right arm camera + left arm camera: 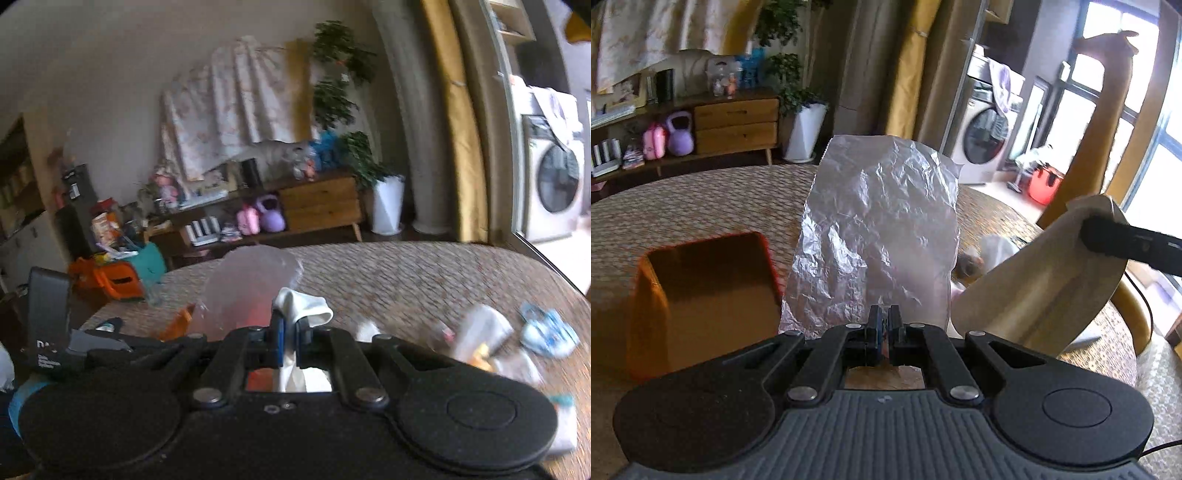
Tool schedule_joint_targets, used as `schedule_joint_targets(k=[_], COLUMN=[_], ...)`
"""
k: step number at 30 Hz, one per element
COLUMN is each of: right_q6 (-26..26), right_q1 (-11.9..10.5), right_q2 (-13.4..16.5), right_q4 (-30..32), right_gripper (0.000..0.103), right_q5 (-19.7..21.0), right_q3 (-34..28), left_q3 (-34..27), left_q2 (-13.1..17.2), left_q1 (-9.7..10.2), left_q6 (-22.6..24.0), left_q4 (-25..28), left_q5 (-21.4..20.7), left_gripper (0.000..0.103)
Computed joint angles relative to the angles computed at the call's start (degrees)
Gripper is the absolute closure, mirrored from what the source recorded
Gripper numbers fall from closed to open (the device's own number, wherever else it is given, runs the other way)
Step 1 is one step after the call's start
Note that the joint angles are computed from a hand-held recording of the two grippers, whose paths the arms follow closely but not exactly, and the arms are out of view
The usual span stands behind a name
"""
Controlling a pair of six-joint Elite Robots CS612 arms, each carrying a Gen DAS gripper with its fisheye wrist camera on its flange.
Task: Organize soft objects
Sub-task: 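Release the bag into the red tin box with the left tool while the right drops the cloth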
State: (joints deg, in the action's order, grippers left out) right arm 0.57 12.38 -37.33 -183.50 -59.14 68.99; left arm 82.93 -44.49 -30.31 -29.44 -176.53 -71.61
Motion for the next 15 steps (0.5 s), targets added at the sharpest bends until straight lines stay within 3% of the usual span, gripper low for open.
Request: schedule_joint_targets(k=[15], right_q6=[-4.3], right_q1=[5.2], right_q2=[7.8], right_q4=[8.0], right_gripper=[0.097], right_q5=[2.8], right_q3=[-17.9], left_q3=[2.5], left_q2=[-2.1], left_q1=[4.57], left_q6=[-2.3], left_q4=[2.7], left_q5=[3.6], left_gripper=[0.1])
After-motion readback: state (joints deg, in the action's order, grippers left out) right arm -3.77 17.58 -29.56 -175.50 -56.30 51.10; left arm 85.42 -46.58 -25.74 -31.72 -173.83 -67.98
